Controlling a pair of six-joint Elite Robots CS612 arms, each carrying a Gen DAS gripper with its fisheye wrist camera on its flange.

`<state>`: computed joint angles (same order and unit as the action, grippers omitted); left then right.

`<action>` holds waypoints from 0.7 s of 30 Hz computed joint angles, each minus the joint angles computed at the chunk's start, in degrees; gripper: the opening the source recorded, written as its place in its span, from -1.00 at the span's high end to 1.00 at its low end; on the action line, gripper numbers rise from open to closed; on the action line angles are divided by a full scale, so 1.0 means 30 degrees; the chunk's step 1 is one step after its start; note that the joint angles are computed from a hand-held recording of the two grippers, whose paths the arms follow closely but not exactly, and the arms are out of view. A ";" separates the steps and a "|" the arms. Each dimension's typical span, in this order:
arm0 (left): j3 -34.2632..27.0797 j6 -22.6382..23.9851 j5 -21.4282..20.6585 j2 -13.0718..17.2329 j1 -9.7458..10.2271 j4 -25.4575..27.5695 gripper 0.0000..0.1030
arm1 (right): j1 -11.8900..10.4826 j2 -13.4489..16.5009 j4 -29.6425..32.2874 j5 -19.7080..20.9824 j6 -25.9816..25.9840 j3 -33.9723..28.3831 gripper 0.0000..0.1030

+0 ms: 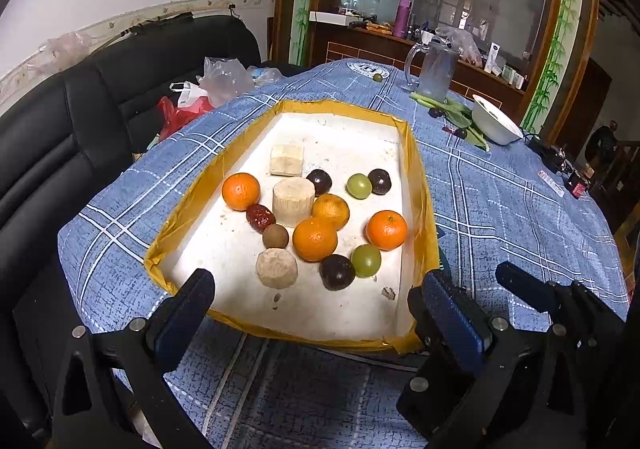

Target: Organize fruits

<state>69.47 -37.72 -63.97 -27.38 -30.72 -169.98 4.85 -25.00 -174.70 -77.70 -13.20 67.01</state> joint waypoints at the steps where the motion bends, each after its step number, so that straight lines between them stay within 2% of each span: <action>1: -0.0056 -0.0029 -0.0013 0.0039 0.0018 -0.0001 -1.00 | 0.0014 0.0018 0.0064 -0.0046 -0.0012 -0.0063 -0.57; 21: -0.0087 -0.0597 -0.0472 0.0072 0.0186 0.0232 -1.00 | 0.0182 0.0238 0.0691 -0.0247 -0.0287 -0.0580 -0.61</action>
